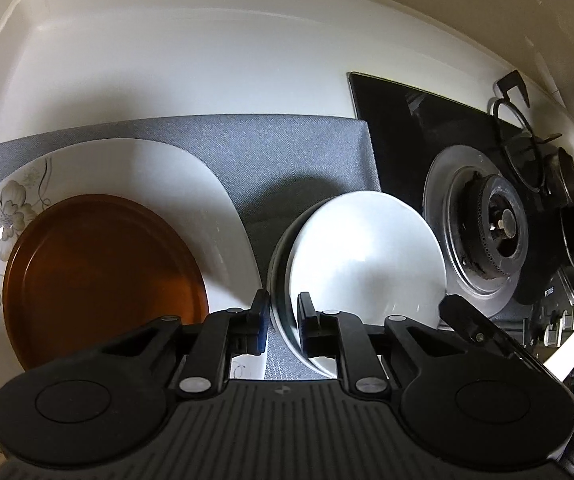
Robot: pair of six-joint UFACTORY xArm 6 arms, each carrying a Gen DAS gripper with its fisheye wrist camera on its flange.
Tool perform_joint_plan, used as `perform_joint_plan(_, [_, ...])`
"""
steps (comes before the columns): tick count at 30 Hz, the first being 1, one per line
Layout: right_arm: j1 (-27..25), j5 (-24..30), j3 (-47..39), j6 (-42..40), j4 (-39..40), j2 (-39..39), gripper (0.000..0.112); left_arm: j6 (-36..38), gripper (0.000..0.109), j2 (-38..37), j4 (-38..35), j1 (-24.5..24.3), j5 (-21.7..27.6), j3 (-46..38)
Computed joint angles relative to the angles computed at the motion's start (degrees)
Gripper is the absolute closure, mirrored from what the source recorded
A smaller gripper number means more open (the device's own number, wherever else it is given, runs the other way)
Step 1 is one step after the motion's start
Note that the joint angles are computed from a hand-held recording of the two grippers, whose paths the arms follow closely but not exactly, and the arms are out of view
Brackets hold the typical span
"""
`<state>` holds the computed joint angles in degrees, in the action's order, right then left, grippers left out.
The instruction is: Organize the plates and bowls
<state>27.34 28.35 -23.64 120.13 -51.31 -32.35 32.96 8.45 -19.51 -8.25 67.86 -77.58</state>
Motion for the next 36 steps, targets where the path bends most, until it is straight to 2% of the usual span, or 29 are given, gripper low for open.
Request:
perform_joint_plan(3, [-1.04, -2.28, 1.13, 0.91, -0.02, -0.44, 0.093, -0.19, 0.093, 0.10, -0.05, -0.33, -1.05, 0.16])
perform_joint_plan(5, [-2.26, -4.76, 1.93, 2.15, -0.24, -0.14, 0.080, -0.43, 0.089, 0.45, -0.03, -0.60, -0.79, -0.36])
perform_joint_plan(7, [-4.62, -10.06, 2.96, 4.43, -1.38, 1.17, 0.072, -0.60, 0.084, 0.72, 0.02, -0.88, -0.69, -0.70])
perform_joint_plan(8, [-5.43, -11.98, 3.14, 5.24, -1.72, 2.21, 0.072, -0.37, 0.084, 0.59, 0.19, -1.12, -1.04, -0.51])
perform_joint_plan(10, [-5.39, -12.19, 2.34, 4.51, -0.85, 4.68, 0.072, 0.36, 0.084, 0.05, 1.30, -1.89, -2.28, 0.18])
perform_joint_plan(13, [-7.06, -16.22, 1.65, 13.01, -8.88, 7.29, 0.079, 0.97, 0.084, -0.86, 2.67, -2.82, -4.02, 1.29])
perform_joint_plan(15, [-6.88, -16.06, 1.40, 14.14, -9.54, 7.59, 0.080, 1.33, 0.084, -1.38, 3.21, -3.16, -4.90, 1.95])
perform_joint_plan(16, [-6.57, -15.70, 1.60, 12.01, -7.39, 7.33, 0.084, 1.57, 0.085, -1.65, 3.27, -3.16, -5.24, 2.33])
perform_joint_plan(19, [-5.50, -14.66, 2.68, 7.08, -1.38, 5.71, 0.086, 2.23, 0.085, -2.54, 3.75, -3.14, -4.30, 2.98])
perform_joint_plan(26, [0.09, -8.29, 9.03, 2.30, 6.87, -5.89, 0.086, 6.12, 0.085, -7.97, 3.77, -2.36, -1.22, 9.34])
perform_joint_plan(28, [0.62, -7.93, 10.37, 1.00, 7.77, -8.03, 0.086, 7.42, 0.085, -9.20, 3.98, -2.39, -1.13, 11.05])
perform_joint_plan(29, [0.50, -8.35, 10.83, -0.19, 8.19, -8.48, 0.086, 7.17, 0.083, -9.09, 4.71, -2.57, -0.18, 11.03])
perform_joint_plan(32, [0.12, -9.18, 11.27, -6.14, 11.75, -8.88, 0.084, 8.85, 0.067, -7.85, 5.65, -3.31, 3.09, 10.13])
perform_joint_plan(36, [-0.13, -10.14, 11.04, -6.88, 10.87, -8.28, 0.079, 7.20, 0.069, -6.91, 4.67, -2.94, 2.88, 10.17])
